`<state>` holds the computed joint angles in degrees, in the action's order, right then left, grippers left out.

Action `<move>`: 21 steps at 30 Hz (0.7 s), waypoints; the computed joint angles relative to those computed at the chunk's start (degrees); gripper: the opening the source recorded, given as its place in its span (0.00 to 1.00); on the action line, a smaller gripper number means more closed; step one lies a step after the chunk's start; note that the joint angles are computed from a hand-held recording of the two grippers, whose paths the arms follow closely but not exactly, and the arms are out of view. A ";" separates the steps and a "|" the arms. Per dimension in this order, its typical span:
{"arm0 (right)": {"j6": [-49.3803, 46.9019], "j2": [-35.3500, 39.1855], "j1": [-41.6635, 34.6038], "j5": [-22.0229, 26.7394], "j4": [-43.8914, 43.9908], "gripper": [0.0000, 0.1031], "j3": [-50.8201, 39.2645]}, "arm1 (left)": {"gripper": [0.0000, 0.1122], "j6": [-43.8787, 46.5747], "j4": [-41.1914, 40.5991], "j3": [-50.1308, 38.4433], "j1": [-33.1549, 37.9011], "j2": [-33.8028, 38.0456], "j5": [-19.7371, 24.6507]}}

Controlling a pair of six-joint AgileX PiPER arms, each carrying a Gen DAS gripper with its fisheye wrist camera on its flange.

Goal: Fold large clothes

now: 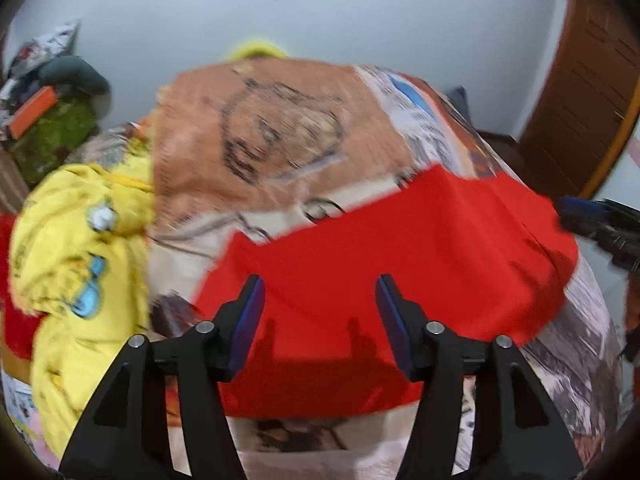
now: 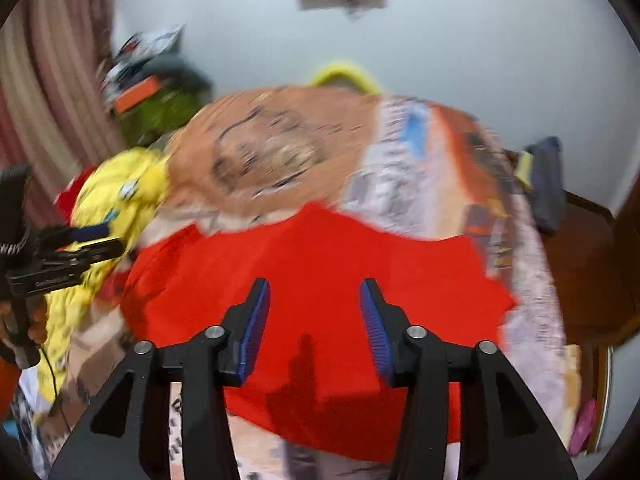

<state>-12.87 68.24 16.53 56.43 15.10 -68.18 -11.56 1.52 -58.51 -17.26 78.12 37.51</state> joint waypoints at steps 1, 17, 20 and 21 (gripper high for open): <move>1.86 0.18 3.74 -1.68 -2.13 0.53 1.45 | 0.52 0.22 -0.83 0.64 -0.77 0.66 -0.51; -0.97 2.09 3.33 -9.21 -0.87 0.84 12.46 | 0.62 8.03 -12.10 11.63 2.24 6.74 -13.41; 4.32 0.76 1.62 -8.77 -6.90 0.84 12.77 | 0.62 2.63 -6.53 13.22 3.93 5.97 -13.73; 4.77 0.68 0.92 -8.69 -8.00 0.84 12.97 | 0.62 1.23 -4.88 14.02 4.84 5.81 -13.71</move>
